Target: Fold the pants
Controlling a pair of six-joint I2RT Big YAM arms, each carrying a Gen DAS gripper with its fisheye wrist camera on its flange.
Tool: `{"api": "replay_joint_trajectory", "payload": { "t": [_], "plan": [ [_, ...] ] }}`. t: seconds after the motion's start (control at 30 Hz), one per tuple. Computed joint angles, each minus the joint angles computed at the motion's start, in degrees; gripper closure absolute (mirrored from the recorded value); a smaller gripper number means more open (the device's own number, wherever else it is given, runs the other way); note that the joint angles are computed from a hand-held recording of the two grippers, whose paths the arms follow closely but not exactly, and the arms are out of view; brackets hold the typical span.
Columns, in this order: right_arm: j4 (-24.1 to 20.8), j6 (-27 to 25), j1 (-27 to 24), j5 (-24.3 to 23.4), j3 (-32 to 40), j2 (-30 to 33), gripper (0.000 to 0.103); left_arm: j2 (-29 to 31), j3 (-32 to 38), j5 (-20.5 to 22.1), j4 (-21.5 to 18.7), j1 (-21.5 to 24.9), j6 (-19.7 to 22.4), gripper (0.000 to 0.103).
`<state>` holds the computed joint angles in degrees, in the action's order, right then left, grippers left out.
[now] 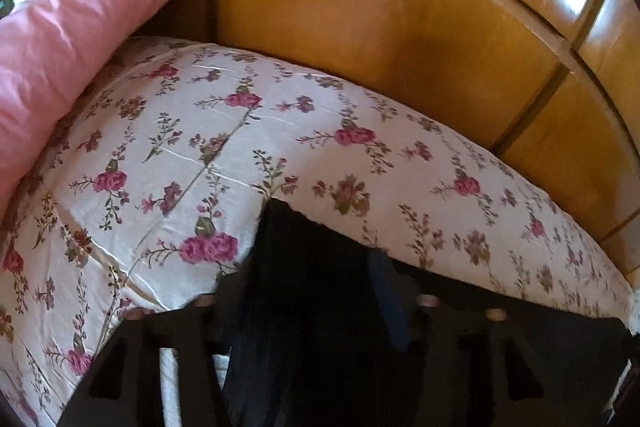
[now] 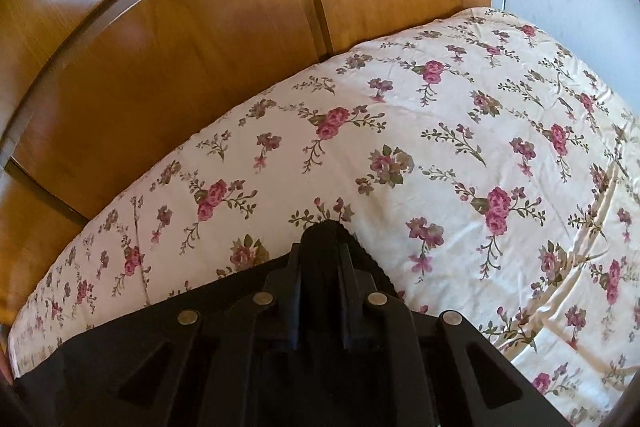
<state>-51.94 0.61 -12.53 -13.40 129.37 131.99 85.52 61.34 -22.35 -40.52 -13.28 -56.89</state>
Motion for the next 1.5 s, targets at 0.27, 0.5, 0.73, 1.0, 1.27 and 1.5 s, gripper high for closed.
{"api": "replay_joint_trajectory", "payload": {
  "t": [0.27, 0.5, 0.73, 1.0, 1.27, 1.5],
  "plan": [
    [-0.65, 0.30, 0.71, 2.03, 1.17, -0.17, 0.090, 1.44, 3.72, -5.56, -5.17, -2.06, -0.48, 0.093],
    [4.99, 6.86, -2.02, -8.93, -6.35, -6.69, 0.091, -11.64, -6.13, -7.96, 8.86, -4.25, -3.55, 0.093],
    [13.94, 11.06, -5.85, -19.98, -20.02, -15.89, 0.091, -23.35, -14.22, -11.06, 16.35, -9.77, -6.12, 0.093],
    [24.33, 14.12, -12.29, -30.09, -37.55, -25.87, 0.091, -33.04, -22.17, -21.19, 18.99, -22.35, -10.59, 0.093],
    [31.82, 16.00, -18.99, -37.43, -49.70, -29.89, 0.092, -37.63, -29.37, -32.12, 17.01, -34.91, -26.45, 0.093],
    [36.71, 20.09, -22.38, -39.88, -54.98, -29.95, 0.091, -37.53, -32.70, -37.41, 9.17, -42.03, -44.65, 0.093]
  ]
}}
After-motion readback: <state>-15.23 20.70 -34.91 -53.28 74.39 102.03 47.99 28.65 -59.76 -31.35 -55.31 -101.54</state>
